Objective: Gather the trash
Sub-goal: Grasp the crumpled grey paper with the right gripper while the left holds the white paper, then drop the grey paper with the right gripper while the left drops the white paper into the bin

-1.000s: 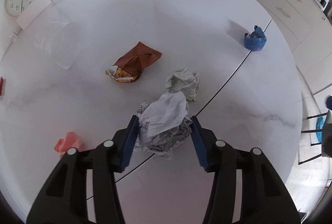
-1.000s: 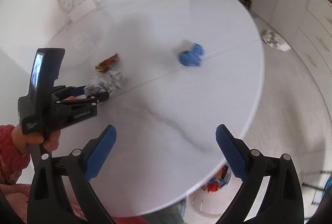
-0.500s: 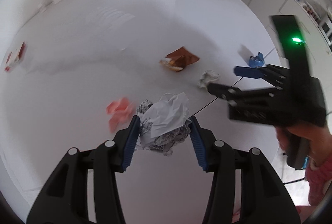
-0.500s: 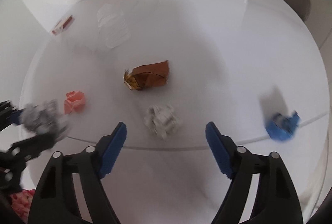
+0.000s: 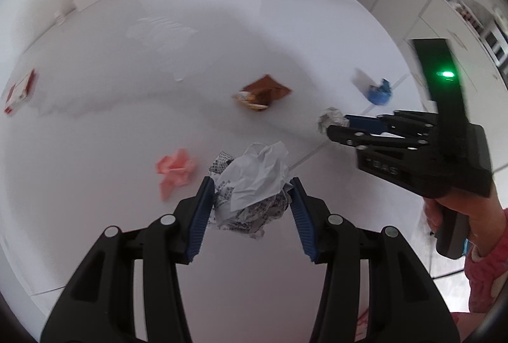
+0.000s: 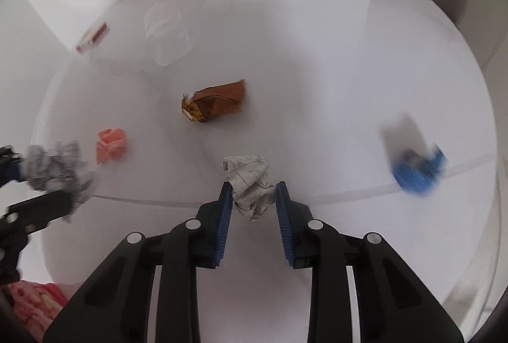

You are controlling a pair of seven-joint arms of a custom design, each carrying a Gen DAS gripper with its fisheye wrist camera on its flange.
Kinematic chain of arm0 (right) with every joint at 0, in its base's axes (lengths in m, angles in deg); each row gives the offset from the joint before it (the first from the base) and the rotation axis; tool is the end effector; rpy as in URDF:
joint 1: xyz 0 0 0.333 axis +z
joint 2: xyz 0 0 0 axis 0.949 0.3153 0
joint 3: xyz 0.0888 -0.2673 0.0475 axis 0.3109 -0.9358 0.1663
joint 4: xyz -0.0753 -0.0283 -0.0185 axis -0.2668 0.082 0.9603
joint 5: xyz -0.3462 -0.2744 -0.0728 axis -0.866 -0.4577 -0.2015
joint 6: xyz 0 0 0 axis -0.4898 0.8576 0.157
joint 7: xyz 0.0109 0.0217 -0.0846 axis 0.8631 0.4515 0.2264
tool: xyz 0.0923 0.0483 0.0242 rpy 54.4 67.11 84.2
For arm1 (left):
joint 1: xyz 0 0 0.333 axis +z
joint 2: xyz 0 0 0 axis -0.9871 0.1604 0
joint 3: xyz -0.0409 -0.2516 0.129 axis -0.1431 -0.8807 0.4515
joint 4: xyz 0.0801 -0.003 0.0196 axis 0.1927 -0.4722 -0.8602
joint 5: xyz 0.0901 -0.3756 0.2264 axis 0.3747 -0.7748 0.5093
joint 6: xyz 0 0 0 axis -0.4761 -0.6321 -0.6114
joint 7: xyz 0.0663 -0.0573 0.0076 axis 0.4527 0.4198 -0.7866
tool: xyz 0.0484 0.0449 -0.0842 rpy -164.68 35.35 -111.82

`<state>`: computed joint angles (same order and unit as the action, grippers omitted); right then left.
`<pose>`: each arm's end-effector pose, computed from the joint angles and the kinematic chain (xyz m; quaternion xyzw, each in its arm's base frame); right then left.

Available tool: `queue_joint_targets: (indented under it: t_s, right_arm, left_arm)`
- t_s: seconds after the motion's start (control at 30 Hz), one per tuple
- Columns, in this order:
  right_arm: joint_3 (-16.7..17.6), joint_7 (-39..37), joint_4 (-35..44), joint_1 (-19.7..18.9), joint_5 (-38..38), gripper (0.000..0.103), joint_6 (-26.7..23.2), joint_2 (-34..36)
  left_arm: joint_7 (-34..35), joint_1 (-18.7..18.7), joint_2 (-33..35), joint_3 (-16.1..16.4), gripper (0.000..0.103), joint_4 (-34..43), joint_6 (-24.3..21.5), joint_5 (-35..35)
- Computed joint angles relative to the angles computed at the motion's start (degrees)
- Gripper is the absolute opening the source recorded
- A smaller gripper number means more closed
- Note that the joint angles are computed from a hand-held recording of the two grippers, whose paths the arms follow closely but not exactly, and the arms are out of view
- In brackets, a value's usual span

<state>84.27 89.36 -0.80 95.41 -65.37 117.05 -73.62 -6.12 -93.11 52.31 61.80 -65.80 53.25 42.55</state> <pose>0.5833 0.3521 0.6277 -0.8035 0.5523 -0.0540 0.2156 0.5245 -0.2598 0.6781 -0.6499 0.7323 -0.1794 0.0962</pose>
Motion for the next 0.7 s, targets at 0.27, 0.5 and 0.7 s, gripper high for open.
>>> queue_joint_targets:
  t_s: [0.27,0.5,0.7]
  right_arm:
    - [-0.68,10.2,-26.49,-3.24,-0.16,0.028,1.56,-26.84]
    - [-0.15,21.57,-45.91,-6.22,-1.03,0.029,-4.16,-45.92]
    - [-2.08,25.39,-61.39,-6.13,2.97,0.032,-2.77,-51.37]
  left_arm:
    - [6.26,-3.31,1.3,-1.72,0.048,2.16,0.47,-2.92]
    - [11.76,-7.13,3.02,-3.85,0.048,4.25,-0.81,-4.85]
    - [15.16,-9.7,5.5,-5.27,0.048,7.01,-3.51,-4.26]
